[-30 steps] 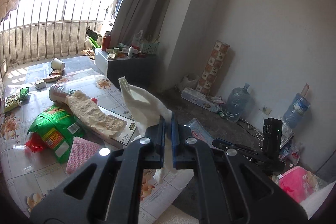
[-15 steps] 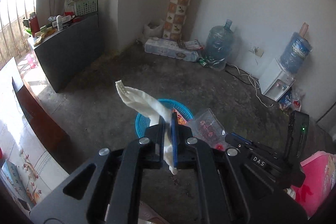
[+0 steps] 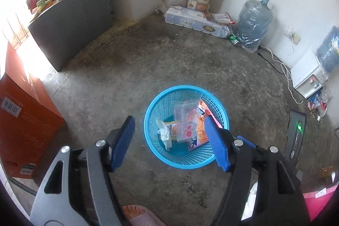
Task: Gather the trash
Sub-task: 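Move both open tools back over the table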
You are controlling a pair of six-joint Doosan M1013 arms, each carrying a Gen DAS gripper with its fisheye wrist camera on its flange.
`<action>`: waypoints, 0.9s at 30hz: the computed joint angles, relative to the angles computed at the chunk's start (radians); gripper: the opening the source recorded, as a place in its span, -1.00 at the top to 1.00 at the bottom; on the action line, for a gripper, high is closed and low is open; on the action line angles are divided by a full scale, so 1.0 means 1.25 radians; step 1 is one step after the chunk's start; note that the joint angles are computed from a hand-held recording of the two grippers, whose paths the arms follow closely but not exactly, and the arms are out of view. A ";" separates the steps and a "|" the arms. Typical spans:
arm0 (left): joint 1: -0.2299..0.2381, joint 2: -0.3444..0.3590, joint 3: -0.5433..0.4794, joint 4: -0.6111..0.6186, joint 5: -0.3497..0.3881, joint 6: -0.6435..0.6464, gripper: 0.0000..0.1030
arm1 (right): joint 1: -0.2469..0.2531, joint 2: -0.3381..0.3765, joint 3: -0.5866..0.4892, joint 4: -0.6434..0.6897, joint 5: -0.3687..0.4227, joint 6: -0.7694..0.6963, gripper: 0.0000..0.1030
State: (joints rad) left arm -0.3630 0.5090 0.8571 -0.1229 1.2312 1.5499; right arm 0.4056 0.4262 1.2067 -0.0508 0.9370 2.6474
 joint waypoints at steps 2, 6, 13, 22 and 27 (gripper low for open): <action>0.007 -0.024 0.025 -0.006 -0.015 0.013 -0.24 | 0.007 -0.019 0.023 -0.003 -0.015 -0.001 0.14; 0.027 -0.080 0.067 -0.071 -0.027 0.041 -0.25 | 0.033 -0.070 0.071 -0.043 -0.036 0.010 0.14; 0.080 -0.251 0.208 -0.208 -0.072 0.147 -0.41 | 0.108 -0.158 0.107 -0.224 -0.077 0.069 -0.35; 0.197 -0.536 0.471 -0.146 -0.236 0.139 -0.48 | 0.191 -0.170 0.035 -0.153 -0.102 -0.145 -0.57; 0.357 -0.642 0.563 -0.058 -0.264 -0.011 -0.48 | 0.240 -0.123 -0.065 -0.002 -0.095 -0.370 -0.57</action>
State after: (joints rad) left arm 0.0827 -0.2940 1.5603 -0.1960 0.9010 1.5359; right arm 0.7055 0.2727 1.1259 -0.0532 0.8187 2.1852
